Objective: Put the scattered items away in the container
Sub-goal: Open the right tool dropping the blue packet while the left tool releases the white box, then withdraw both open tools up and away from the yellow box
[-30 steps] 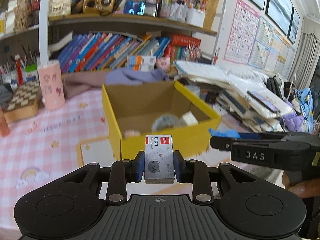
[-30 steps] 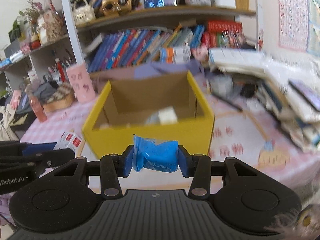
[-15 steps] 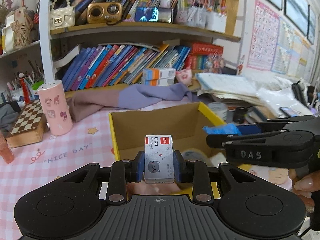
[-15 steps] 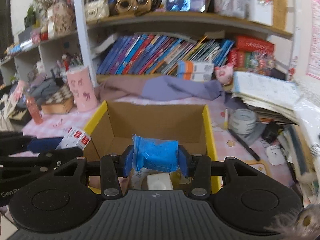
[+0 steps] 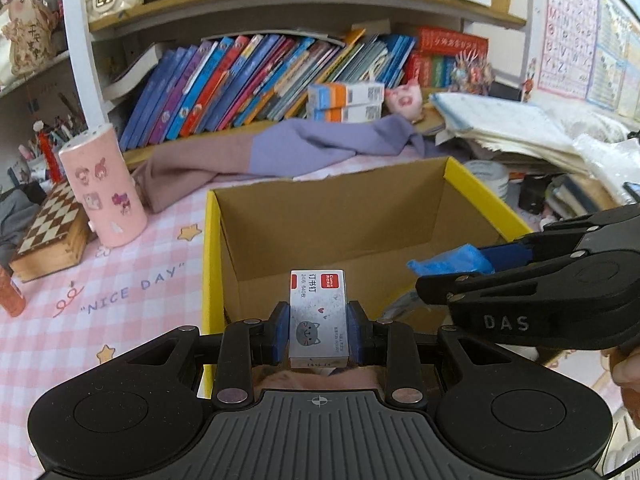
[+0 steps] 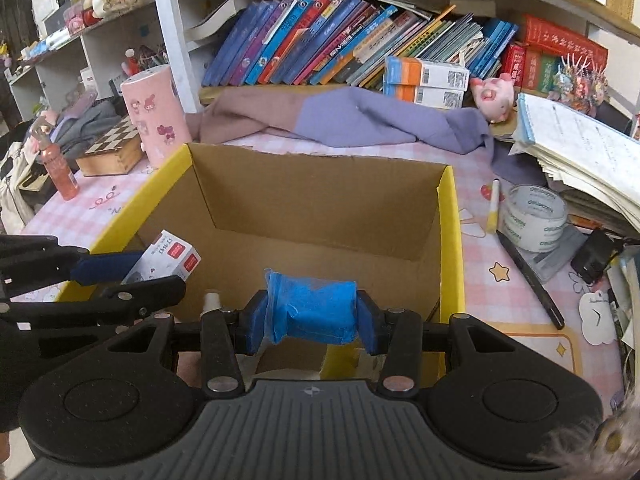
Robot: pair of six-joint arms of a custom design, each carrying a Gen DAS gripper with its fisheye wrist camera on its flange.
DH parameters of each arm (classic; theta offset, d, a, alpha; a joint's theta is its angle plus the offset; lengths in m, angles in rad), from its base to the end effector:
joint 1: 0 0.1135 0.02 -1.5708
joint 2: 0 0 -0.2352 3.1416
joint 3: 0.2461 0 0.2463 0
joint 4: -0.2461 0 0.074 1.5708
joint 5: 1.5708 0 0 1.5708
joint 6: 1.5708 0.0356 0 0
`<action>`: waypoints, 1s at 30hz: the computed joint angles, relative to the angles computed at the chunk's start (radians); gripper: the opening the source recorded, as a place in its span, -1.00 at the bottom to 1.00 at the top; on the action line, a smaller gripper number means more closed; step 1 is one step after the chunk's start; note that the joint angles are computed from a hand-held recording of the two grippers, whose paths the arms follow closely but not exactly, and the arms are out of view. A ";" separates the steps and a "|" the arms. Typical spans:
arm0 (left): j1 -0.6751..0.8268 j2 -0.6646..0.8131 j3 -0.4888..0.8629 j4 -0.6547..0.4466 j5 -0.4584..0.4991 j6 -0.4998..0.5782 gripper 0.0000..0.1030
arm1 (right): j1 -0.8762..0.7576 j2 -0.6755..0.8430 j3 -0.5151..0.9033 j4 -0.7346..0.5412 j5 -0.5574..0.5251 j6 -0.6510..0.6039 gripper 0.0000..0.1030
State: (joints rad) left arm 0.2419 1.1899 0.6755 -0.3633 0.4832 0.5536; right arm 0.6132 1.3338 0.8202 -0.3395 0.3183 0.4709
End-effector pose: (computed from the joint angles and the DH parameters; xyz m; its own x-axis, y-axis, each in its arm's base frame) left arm 0.2345 0.0408 0.1854 -0.5953 0.3326 -0.7314 0.4574 0.8887 0.0319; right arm 0.2299 0.1481 0.1958 -0.7206 0.0198 -0.6930 -0.0576 0.9944 0.0883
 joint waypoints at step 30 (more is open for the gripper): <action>0.360 -0.201 0.002 -0.233 0.296 0.163 0.56 | 0.306 -0.140 0.024 -0.140 0.352 0.229 0.22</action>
State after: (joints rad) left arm 0.6015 0.9885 0.6774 -0.5960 0.7789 0.7163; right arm 0.9194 1.1936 0.8446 -0.4793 0.6707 0.7002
